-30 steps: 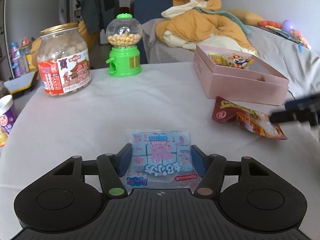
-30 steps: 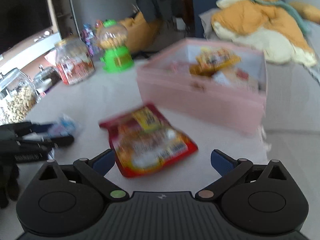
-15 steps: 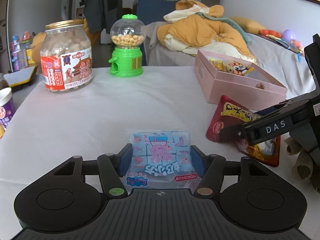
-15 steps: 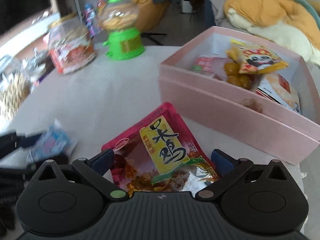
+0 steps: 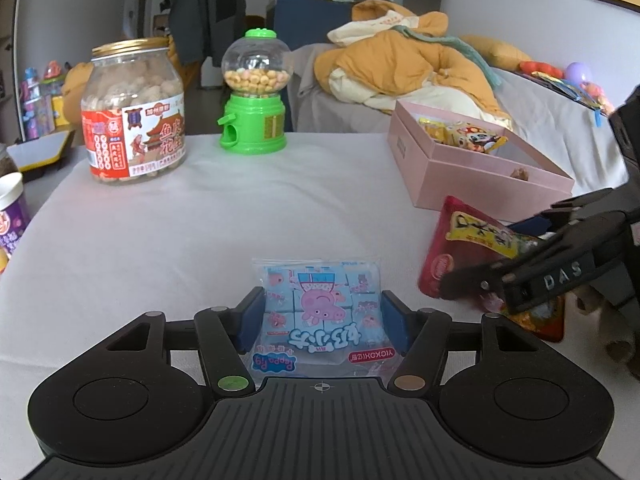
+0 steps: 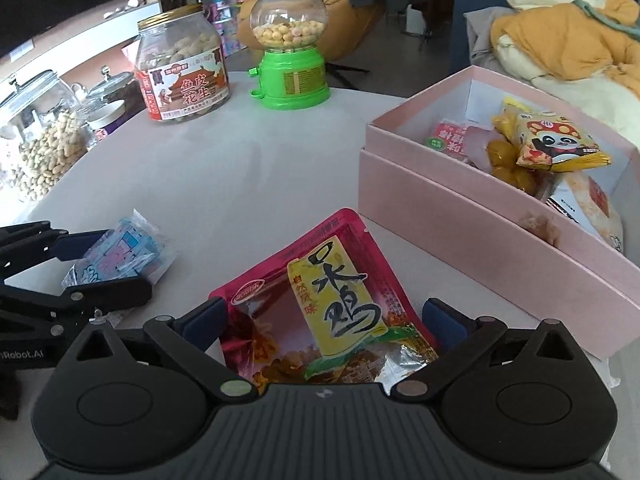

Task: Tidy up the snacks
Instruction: 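Carry the blue candy pack into the pink box with the left gripper and release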

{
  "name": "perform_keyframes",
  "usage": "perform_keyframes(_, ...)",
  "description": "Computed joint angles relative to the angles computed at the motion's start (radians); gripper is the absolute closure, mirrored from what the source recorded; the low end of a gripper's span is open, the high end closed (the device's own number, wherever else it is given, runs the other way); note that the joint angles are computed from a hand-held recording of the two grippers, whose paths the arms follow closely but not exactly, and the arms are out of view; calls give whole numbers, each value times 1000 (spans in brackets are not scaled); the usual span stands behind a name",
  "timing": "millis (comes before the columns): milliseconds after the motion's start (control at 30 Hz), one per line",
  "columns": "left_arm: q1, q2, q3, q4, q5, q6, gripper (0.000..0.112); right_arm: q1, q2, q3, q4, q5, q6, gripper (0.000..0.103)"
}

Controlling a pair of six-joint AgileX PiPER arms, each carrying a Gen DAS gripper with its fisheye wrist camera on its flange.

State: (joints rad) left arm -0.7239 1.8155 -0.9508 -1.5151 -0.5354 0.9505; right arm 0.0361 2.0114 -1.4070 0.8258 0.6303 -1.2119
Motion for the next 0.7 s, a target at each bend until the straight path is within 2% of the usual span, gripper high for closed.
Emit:
perform_keyframes(67,0,0,0,-1,0,1,45,6,-26,29,-38,-22,24,2)
perform_keyframes(133,-2,1,-2,-8,-3,9,45,6,-81,92,-72,-62,38,12)
perform_keyframes(233,-16,17,-30,-73,-28,92,45,-42,-133,160,-74,-83,71,16)
perform_keyframes(300,-33,35,-62,-136,-57,178,44,-115,-147,196,20,-41,-29,16)
perform_keyframes(400,-37,42,-73,-157,-69,210,44,-202,-159,243,126,22,-191,8)
perform_keyframes(467,-33,36,-63,-142,-60,188,44,-214,-167,271,167,11,-221,4)
perform_keyframes(533,-32,35,-60,-137,-58,181,44,-203,-188,332,262,-43,-312,0)
perform_keyframes(600,-31,36,-63,-141,-58,191,44,-179,-212,393,346,-110,-423,0)
perform_keyframes(700,-32,40,-70,-153,-63,207,43,-181,-209,377,296,-64,-430,0)
